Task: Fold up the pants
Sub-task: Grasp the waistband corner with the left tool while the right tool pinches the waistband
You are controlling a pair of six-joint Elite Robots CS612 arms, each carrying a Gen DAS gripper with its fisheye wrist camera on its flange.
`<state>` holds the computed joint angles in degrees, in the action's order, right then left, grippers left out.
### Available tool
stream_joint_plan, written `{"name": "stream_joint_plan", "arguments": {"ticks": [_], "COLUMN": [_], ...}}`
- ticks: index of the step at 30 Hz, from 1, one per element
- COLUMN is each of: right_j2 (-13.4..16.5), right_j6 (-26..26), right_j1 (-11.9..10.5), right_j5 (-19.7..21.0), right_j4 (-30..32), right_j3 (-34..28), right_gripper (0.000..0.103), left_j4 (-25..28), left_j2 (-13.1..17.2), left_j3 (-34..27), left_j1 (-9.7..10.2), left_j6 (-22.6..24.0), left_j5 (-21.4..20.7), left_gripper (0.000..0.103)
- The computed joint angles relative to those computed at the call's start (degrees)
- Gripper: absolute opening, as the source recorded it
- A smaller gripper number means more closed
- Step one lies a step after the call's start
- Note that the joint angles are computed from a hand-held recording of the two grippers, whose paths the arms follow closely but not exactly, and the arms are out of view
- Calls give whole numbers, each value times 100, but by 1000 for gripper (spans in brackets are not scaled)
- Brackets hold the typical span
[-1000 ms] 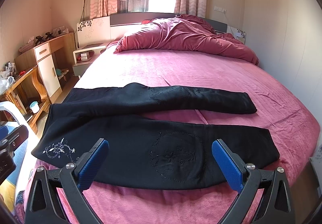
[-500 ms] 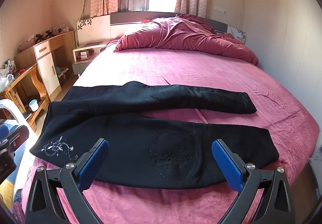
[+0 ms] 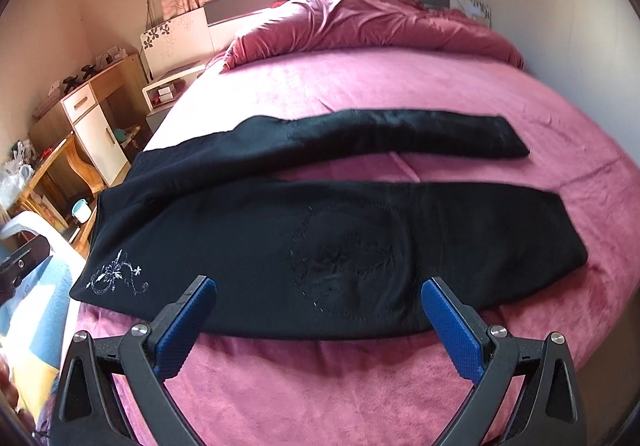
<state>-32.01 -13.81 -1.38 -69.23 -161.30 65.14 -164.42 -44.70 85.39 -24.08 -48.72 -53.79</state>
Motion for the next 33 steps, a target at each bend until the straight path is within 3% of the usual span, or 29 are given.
{"name": "stream_joint_plan", "arguments": {"ticks": [5,9,11,14,15,17,19,22,25,27,29,33], "right_j2": [217,440,567,728,790,929,1088,1327,1522,1719,1944,2251], "right_j6": [407,1017,1565,2241,2434,2802,3107,3493,3596,3570,3618,3529], "right_j1": [-257,-491,-621,-765,-810,-868,-911,-929,-901,-876,-884,-899], "right_j5": [463,563,573,457,492,452,545,599,530,409,323,168], "right_j4": [989,1742,1940,1859,1848,1858,1917,1955,2053,2283,2547,2956], "right_j3": [-375,-766,-962,-1163,-1245,-1446,-1699,-2072,-2481,-2946,-3415,-4052], "right_gripper": [103,103,103,99,98,93,87,85,81,67,55,37], "left_j4": [-248,-186,-472,-537,-497,-573,-676,-993,-1100,-827,-911,-1087], "left_j2": [137,298,376,417,410,402,400,446,455,444,459,529], "left_j3": [-54,-111,-18,168,241,403,549,690,707,646,641,606], "left_j1": [263,589,750,901,937,1002,1086,1196,1240,1272,1314,1433], "left_j6": [-32,-587,-971,-1545,-1763,-2108,-2533,-2970,-3096,-3226,-3382,-3585], "left_j5": [-889,-1879,-2320,-2513,-2518,-2546,-2699,-2857,-2737,-2658,-2680,-2774], "left_gripper": [77,74,74,80,91,98,98,98,95,70,67,52]}}
